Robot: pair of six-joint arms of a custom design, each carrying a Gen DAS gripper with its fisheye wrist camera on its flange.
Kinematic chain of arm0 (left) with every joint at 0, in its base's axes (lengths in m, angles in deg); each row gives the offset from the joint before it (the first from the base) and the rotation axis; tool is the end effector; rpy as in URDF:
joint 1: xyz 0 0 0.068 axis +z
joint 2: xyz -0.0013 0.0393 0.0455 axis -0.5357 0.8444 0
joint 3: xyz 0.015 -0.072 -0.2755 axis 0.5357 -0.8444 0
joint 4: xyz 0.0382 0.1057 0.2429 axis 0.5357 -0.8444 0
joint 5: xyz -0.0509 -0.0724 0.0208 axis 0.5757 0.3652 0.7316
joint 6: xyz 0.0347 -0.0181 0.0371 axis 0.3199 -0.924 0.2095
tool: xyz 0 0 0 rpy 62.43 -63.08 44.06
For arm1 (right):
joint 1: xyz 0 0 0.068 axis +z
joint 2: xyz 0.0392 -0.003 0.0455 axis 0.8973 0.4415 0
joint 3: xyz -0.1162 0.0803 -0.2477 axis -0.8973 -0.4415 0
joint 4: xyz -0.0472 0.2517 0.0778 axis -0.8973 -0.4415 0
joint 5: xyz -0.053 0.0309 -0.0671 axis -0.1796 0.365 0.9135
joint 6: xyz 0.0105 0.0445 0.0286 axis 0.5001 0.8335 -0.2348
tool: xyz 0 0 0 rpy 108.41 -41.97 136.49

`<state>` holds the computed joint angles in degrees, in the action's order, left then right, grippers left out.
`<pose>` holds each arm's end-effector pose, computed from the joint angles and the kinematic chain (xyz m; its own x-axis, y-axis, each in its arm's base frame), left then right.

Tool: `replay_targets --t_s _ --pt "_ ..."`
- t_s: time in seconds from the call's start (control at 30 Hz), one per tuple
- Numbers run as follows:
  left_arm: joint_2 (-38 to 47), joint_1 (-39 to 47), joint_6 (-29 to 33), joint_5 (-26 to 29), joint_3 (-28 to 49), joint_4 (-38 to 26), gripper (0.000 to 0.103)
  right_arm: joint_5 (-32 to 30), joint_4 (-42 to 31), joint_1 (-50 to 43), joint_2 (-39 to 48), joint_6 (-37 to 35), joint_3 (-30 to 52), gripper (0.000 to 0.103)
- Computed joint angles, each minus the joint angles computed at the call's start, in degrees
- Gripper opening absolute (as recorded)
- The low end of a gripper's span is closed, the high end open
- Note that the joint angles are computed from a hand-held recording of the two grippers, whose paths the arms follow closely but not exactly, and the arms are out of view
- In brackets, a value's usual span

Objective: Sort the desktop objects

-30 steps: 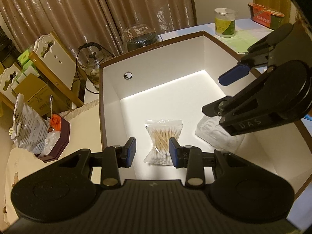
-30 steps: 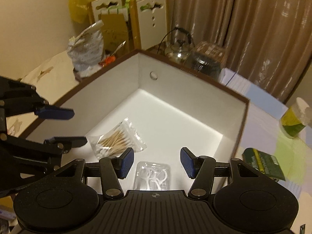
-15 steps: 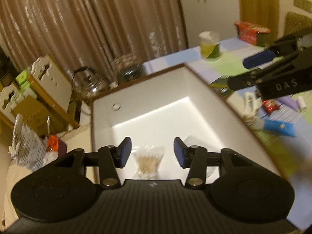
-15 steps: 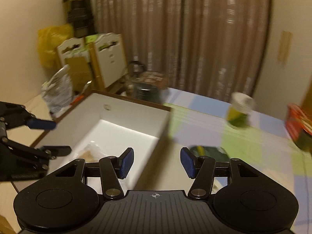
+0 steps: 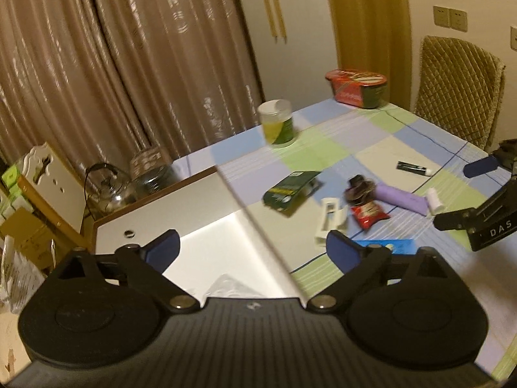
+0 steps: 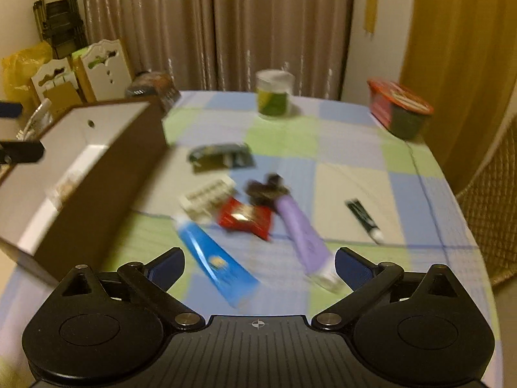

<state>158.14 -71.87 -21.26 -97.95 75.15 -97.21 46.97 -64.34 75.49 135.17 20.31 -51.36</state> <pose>0.2188 -0.1601 0.2477 -0.5494 0.3726 -0.7479 0.2898 0.9245 0.2477 0.2378 0.0540 0.1910 -0.6787 -0.2503 -0.6904 -0.3673 0.9298 0.0240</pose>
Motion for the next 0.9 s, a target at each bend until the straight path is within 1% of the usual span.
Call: replay_targets --t_s 0.07,0.17,0.27,0.3,0.33,0.4,0.47,0.53,0.57,0.67,0.77,0.9 --pt "2.75 -4.42 -2.87 -4.05 2.33 -1.17 0.101 -5.22 -1.38 -6.62 -0.71 -5.56 -0.84 0.102" --pt "8.46 -10.84 -9.68 -9.63 7.37 -3.87 0.102 -13.82 -4.64 -17.11 0.69 -17.52 -0.14 0.102" --pt "16.67 -17.17 -19.53 -15.05 15.11 -9.09 0.102 -21.08 -10.32 -26.64 4.45 -30.25 3.65 0.102" --pt "20.2 -19.37 -23.96 -16.47 18.63 -11.7 0.102 -23.16 -12.08 -29.42 6.14 -34.42 5.17 0.102" --pt "22.9 -20.91 -27.22 -17.17 21.09 -13.2 0.102 -24.68 -13.77 -31.8 7.91 -38.15 6.78 0.102" --pt "28.39 -23.67 -33.6 -18.2 26.5 -16.52 0.102 -25.64 -16.19 -34.89 11.21 -43.08 9.82 0.102" --pt "33.49 -25.59 -40.87 -17.71 32.05 -21.31 0.102 -27.53 -19.32 -37.56 14.12 -47.21 12.93 0.102" --pt "37.13 -26.88 -47.3 -16.31 35.86 -24.69 0.102 -28.07 -20.6 -38.62 15.93 -49.42 14.41 0.102" --pt "38.4 -27.26 -49.45 -15.7 37.25 -25.94 0.102 -28.27 -21.08 -38.97 16.74 -50.3 14.99 0.102" --pt "39.81 -28.12 -53.11 -14.72 38.67 -28.45 0.102 -28.57 -21.56 -39.24 17.83 -50.89 15.57 0.102" --pt "40.56 -27.99 -54.52 -13.77 39.16 -29.93 0.102 -28.77 -21.69 -39.1 17.82 -50.15 15.49 0.102" --pt "40.63 -28.06 -55.71 -12.89 38.53 -30.1 0.102 -28.18 -21.65 -37.88 17.46 -49.47 15.2 0.102"
